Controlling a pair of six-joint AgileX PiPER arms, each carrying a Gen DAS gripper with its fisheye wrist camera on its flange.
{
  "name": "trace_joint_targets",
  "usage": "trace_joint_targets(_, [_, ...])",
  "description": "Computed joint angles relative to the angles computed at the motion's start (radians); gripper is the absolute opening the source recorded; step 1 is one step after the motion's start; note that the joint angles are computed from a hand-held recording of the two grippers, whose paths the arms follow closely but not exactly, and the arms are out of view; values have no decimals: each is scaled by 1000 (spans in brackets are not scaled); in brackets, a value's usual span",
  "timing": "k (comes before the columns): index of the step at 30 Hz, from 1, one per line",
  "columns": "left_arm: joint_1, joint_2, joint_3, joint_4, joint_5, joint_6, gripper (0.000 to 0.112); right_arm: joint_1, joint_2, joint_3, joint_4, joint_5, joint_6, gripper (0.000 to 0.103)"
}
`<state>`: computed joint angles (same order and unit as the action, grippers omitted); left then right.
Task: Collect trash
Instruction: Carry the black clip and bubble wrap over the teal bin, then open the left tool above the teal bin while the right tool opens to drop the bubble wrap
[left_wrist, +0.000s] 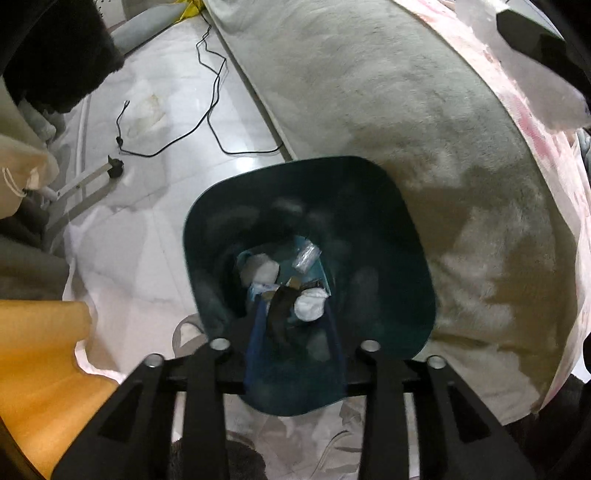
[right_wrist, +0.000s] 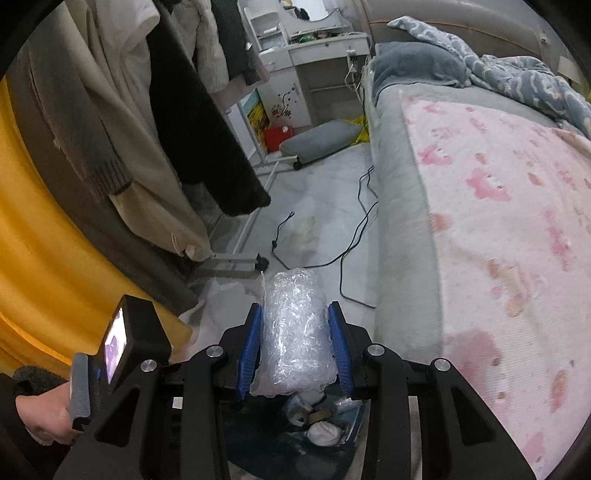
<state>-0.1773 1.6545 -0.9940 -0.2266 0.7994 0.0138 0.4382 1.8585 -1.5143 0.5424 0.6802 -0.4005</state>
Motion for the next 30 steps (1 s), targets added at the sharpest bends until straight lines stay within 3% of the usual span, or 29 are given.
trace_joint_targets(7, [68,-61,47,-29,-23,47,63,54,65,-43,-61,13,72,37])
trace_joint_targets(14, [106,-153,57,-63,-53,98,69,97,134,-75,-144,37,140,37])
trace_joint_targets(18, [75,-218,62,0,-92,54,73,117,170,-89,-186,58,168,37])
trace_joint_targets(23, [110,-300,74,-80,-142,119,75,127,200,-92,-221,76,198,37])
trace_joint_targets(30, [97,-397,79,-34,-216,59,76,151,246,-108,-259,116,214,37])
